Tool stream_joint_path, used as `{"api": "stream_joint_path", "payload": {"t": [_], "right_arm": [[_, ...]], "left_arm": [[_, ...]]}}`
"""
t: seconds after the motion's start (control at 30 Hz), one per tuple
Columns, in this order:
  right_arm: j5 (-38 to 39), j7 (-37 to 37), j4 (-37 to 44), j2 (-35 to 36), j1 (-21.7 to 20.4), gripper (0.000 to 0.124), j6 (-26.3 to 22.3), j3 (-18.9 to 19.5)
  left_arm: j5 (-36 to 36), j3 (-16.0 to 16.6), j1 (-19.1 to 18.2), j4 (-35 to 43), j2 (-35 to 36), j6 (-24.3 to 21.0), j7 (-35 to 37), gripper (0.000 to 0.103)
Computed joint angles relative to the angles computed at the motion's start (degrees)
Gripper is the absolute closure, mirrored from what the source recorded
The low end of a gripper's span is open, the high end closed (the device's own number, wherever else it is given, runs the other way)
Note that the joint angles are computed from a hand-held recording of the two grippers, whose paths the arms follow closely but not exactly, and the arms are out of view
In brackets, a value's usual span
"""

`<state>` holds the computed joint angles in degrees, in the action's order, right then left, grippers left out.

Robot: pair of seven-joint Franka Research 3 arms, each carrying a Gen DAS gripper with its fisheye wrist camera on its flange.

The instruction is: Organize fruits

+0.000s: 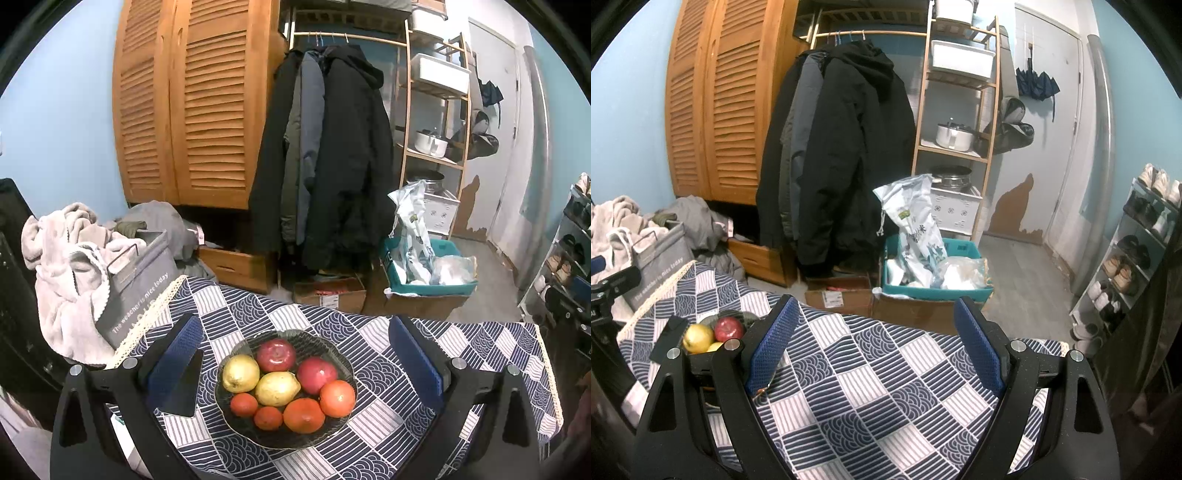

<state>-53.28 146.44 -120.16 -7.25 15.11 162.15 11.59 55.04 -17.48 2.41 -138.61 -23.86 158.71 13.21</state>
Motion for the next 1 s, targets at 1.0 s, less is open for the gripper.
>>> {"api": "stream_joint_path", "payload": {"t": [1.0], "right_arm": [[0.3,-0.3,-0.3,-0.3,-0.5,0.039,0.3,0.2]], "left_arm": [[-0.5,-0.2,-0.8,1.0,-0.6,-4.2,-1.4,0.001]]}}
